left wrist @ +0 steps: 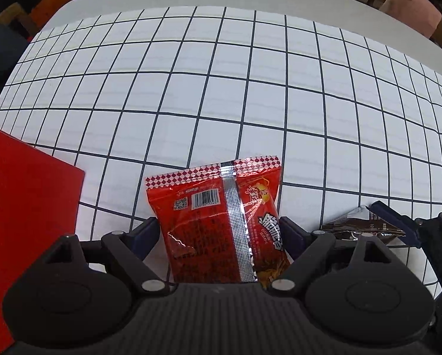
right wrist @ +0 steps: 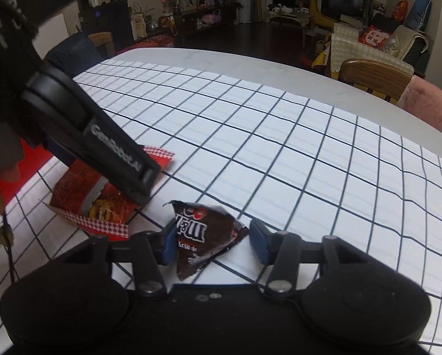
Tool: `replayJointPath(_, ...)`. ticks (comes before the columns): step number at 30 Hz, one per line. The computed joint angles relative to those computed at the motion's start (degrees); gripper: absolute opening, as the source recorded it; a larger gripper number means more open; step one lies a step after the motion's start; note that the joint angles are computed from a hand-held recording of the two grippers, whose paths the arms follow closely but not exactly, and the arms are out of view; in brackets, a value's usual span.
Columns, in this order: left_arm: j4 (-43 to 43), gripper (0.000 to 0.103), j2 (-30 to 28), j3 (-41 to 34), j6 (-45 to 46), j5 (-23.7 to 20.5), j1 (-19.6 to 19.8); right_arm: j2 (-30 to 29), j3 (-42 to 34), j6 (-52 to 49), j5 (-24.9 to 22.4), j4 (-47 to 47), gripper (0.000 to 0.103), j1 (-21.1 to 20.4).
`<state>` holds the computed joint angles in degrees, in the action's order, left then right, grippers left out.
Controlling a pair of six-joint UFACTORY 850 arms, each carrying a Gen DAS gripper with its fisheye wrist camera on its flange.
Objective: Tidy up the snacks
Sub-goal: 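Grasp the red snack bag with the left gripper while the right grasps the M&M's pouch, then carry the red snack bag and M&M's pouch over the red box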
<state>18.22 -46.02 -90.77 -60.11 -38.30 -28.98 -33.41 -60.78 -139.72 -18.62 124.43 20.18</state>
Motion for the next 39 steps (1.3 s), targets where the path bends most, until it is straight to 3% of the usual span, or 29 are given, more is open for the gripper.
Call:
replayJointPath(3,-0.66,0.075,-0.09,0.93,0.57,1.78,0.14,0.01,-0.18,1.09,-0.25,-1.30,0.035,0.02)
replayJointPath(18,1.18,0.072,2.85,4.84,-1.34,5.10,-0.39,3.31,3.18,1.18,-0.43,1.53,0.031,-0.52)
replayJointPath(39,8.15,0.073,23.07,22.71,-7.88,6.22,-5.81,18.72,14.56,5.44,-1.54,6.68,0.031,1.17)
